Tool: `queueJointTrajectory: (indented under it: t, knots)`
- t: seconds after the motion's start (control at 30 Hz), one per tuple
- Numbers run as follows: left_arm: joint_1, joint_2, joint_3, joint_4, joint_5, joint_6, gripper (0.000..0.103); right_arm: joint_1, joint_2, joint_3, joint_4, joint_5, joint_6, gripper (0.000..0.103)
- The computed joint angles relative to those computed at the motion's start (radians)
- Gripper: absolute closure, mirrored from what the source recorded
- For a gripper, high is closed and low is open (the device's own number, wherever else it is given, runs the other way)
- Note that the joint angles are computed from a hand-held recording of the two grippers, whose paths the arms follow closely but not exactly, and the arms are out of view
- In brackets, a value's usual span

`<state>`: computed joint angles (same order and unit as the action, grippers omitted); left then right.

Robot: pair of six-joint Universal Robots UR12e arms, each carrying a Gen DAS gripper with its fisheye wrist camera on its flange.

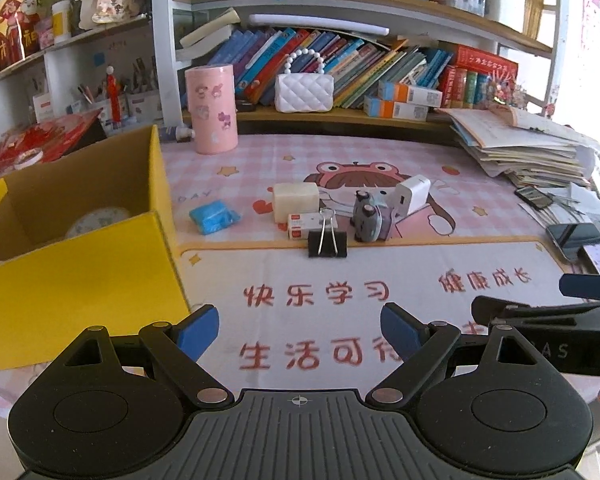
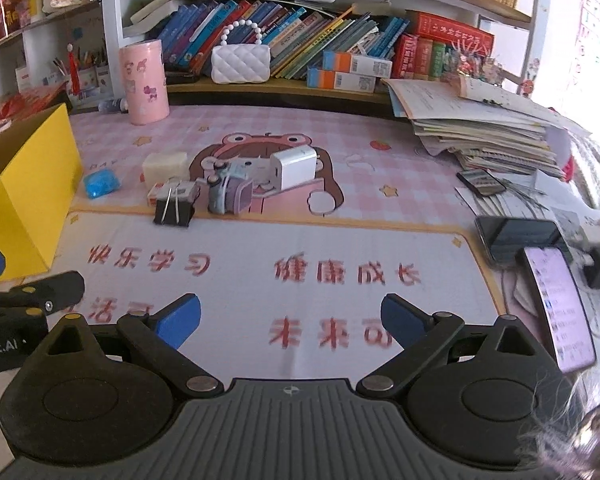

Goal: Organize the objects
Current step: 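Move both tools toward the binder clip and toy car on the table, then grasp the black binder clip with the left tool while the right tool grasps the light-blue toy car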

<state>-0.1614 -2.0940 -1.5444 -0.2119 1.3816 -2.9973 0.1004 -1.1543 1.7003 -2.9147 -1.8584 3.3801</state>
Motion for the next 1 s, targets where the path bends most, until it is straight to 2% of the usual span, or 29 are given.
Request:
queueJointTrajectory:
  t: [0.1,0.27,0.3,0.43,0.7,0.87,1.0]
  knots:
    - [-0.014,-0.015,0.025,-0.016,0.028,-0.012,0.014,-0.024,0.011,-0.012,-0.011,0.056,-0.023,0.010]
    - [-0.032,-0.040,0.064,-0.031,0.084,-0.035,0.015,-0.056,0.034,-0.045,0.002,0.148,-0.055,0.027]
    - [-0.035,-0.045,0.071,-0.036,0.092,-0.038,0.018,-0.063,0.039,-0.052,0.003,0.167,-0.062,0.029]
    - [-0.047,-0.062,0.102,-0.063,0.125,-0.047,0.019,-0.084,0.069,-0.093,0.001,0.235,-0.092,0.037]
    - [-0.063,-0.088,0.145,-0.092,0.182,-0.050,0.019,-0.110,0.150,-0.199,-0.001,0.364,-0.147,0.039]
    - [-0.068,-0.092,0.155,-0.108,0.214,-0.050,0.019,-0.111,0.206,-0.276,0.022,0.405,-0.199,0.041]
    - [-0.070,-0.092,0.158,-0.112,0.237,-0.052,0.019,-0.110,0.242,-0.333,0.077,0.415,-0.222,0.042]
